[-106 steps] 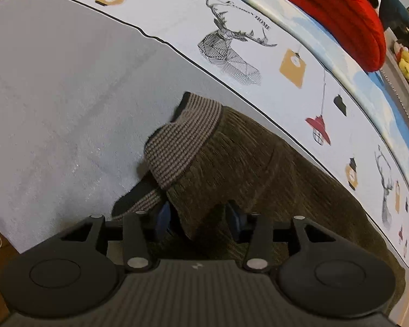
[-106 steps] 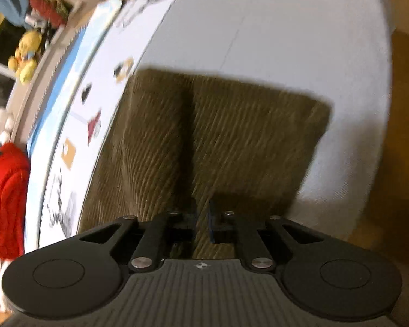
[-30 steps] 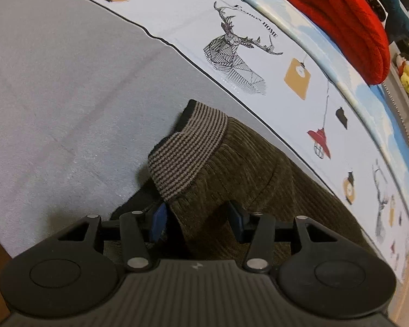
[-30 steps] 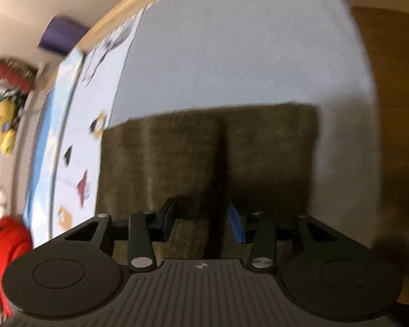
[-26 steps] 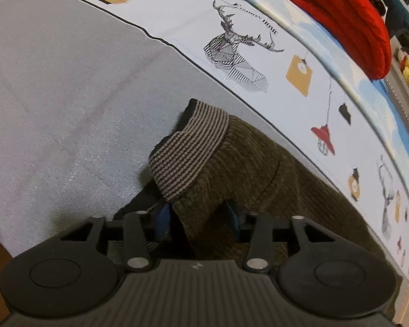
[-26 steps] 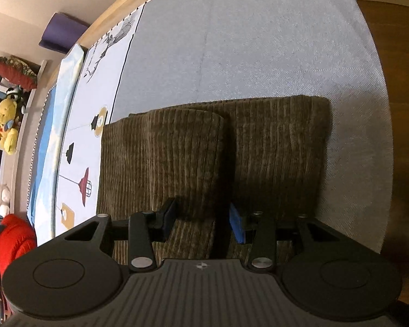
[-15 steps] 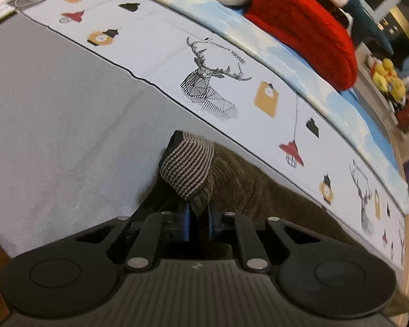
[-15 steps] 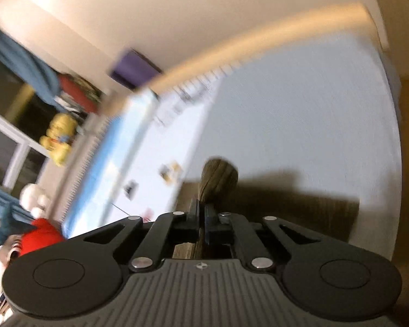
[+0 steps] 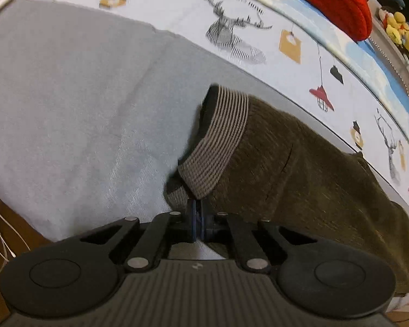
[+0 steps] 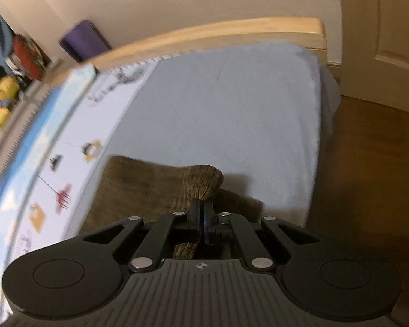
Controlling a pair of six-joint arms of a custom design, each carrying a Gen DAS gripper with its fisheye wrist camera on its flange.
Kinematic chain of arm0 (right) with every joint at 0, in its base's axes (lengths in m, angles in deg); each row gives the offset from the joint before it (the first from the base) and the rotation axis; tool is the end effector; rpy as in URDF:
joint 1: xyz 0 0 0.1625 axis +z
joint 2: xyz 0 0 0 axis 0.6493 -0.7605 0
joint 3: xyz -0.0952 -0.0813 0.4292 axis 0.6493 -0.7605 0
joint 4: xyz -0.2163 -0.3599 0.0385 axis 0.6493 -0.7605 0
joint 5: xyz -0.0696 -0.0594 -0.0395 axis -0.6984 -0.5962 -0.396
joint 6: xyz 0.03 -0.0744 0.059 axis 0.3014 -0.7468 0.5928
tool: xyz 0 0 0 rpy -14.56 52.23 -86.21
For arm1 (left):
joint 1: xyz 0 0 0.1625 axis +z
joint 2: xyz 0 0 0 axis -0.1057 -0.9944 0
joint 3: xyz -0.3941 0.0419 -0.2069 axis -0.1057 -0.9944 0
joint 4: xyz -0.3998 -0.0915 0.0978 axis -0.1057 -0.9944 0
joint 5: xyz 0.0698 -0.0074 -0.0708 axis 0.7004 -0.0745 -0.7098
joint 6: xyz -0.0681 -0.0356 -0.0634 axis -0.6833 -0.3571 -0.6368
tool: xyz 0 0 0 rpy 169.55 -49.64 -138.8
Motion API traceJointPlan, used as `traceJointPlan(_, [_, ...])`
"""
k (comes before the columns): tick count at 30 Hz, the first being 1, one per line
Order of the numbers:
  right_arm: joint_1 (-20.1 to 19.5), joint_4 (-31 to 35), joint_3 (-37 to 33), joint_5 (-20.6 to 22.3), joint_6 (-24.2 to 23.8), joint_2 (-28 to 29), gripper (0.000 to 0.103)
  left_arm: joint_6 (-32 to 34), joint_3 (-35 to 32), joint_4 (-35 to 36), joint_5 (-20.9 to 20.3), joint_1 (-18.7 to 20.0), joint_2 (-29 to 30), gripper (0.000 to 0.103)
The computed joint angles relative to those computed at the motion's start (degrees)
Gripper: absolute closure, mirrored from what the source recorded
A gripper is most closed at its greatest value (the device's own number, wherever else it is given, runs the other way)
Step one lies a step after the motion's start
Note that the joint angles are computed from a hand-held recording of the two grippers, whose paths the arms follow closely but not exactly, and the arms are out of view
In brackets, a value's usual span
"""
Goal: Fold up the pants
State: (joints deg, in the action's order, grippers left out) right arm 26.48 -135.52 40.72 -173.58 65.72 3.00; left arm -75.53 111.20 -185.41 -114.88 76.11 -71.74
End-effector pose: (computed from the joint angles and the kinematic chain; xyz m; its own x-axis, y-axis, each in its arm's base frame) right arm -0.1617 -0.5461 0.4034 -0.3178 0.9330 -0.1689 0.3087 -0.0666 -0.9488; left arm -0.0861 -0.8144 0.2473 -0.8292 -0.1349 -0.5424 0.0928 0.9237 -0.3716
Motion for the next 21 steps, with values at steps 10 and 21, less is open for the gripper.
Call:
traceJointPlan(10, [-1.40, 9.61, -1.88, 3.79, 3.62, -1.12, 0.065, -3.09, -3.75, -4.07, -0.61, 0.81, 2.54, 0.030])
traceJointPlan(21, [2.51, -5.72, -2.90, -1.97, -9.96, 1.35, 0.101, 14.67, -1.20, -13.03, 1.93, -0.44, 3.72, 0.083])
